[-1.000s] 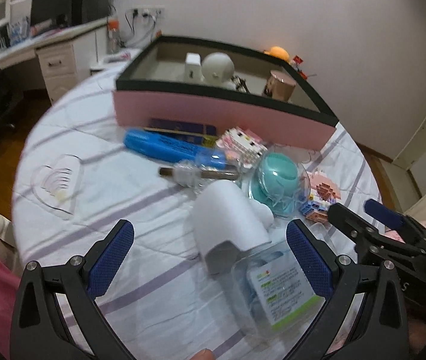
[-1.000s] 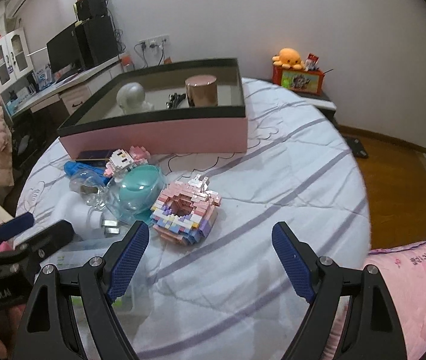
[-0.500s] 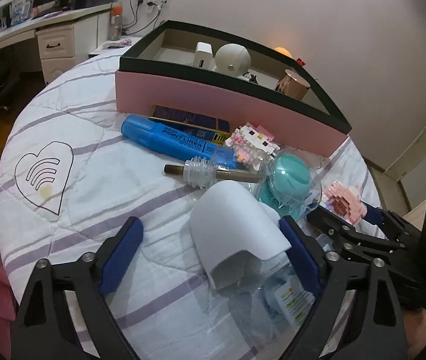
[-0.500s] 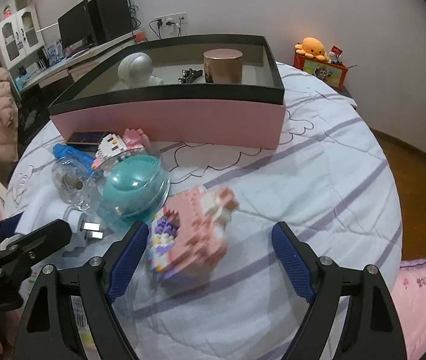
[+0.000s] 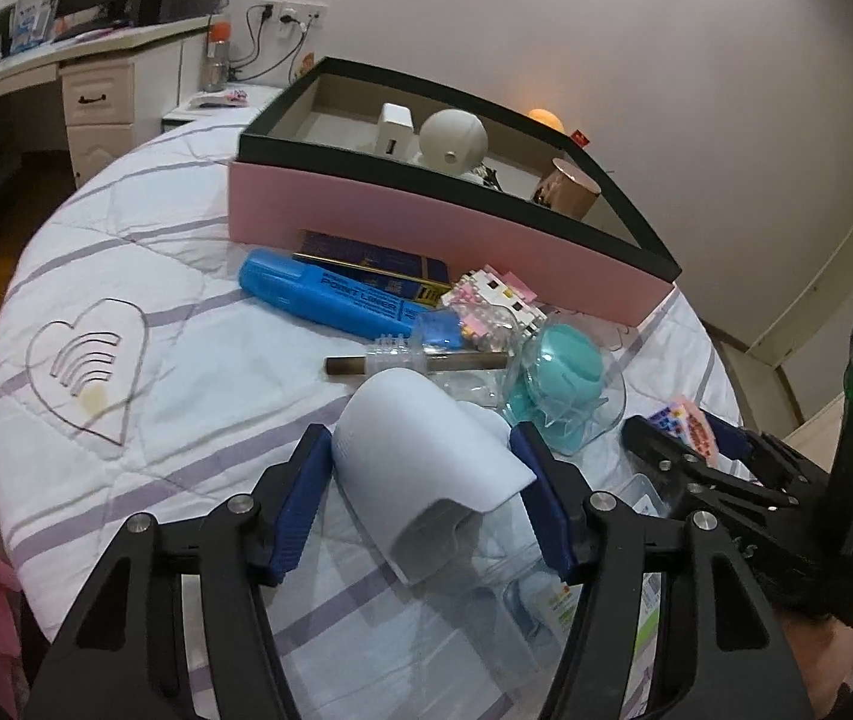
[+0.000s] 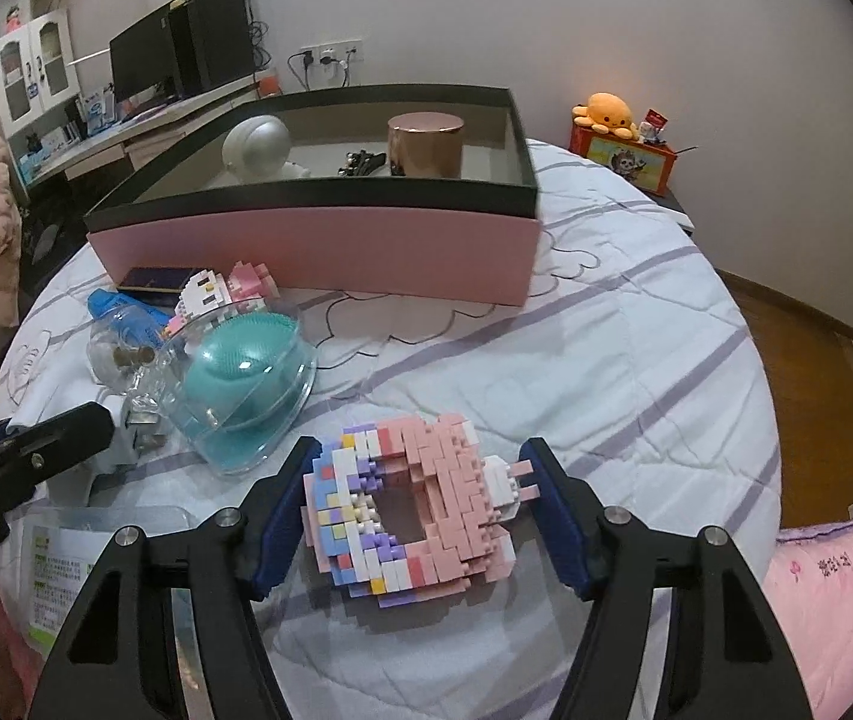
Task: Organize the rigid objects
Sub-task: 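Grasp the white paper cup with the left tool while the right tool grasps the block donut, then carry the paper cup and block donut over the pink box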
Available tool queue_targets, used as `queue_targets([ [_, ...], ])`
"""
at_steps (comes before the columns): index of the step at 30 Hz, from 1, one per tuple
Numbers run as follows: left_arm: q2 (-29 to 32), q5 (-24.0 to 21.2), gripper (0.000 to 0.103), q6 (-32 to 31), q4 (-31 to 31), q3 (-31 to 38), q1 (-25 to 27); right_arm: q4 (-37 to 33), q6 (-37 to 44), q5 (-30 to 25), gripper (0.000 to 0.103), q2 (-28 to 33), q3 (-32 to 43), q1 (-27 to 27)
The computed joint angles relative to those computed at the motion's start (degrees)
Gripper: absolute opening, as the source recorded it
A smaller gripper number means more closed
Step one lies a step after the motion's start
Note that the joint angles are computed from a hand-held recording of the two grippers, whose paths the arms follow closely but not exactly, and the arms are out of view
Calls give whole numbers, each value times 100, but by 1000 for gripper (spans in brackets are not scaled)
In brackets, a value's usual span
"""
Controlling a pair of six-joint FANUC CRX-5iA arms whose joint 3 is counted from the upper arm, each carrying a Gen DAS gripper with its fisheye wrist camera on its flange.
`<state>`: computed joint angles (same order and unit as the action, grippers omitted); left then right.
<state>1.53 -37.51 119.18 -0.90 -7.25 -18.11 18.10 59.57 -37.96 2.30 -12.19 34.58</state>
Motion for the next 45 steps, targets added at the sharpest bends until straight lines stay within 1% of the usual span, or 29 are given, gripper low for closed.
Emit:
queue_targets([
  [7, -200, -130, 62, 344, -479, 32, -51, 119, -228, 71, 68, -229, -114, 15],
  [12, -315, -245, 62, 428, -718, 149, -68, 19, -77, 69, 68, -349, -16, 59],
  [17, -334, -364, 62, 489, -1114, 487, -95, 59, 61, 84, 68, -368, 178, 134],
  [22, -258, -390, 62, 364, -1367, 905, -61, -5, 306, 91, 68, -243, 568, 148],
  [25, -170, -350, 62, 219, -1417, 1161, 28, 42, 383, 106, 68, -100, 847, 137],
  [27, -69, -350, 62, 96, -1424, 1339, 90, -68, 544, 83, 68, 45, 1144, 103],
  [31, 228, -291, 62, -319, -1178, 1683, 289, -379, 943, -33, 68, 420, 1809, -1],
  [36, 857, -310, 62, -868, -726, 2273, 564, -742, 1370, -324, 68, 1102, 2845, -159],
  [39, 1357, -498, 62, -1090, -600, 2818, 666, -1078, 1624, -660, 68, 1683, 3711, -324],
  [45, 2322, -957, 62, -1438, -530, 3962, 722, -1379, 1705, -1482, 68, 2799, 5187, -595],
])
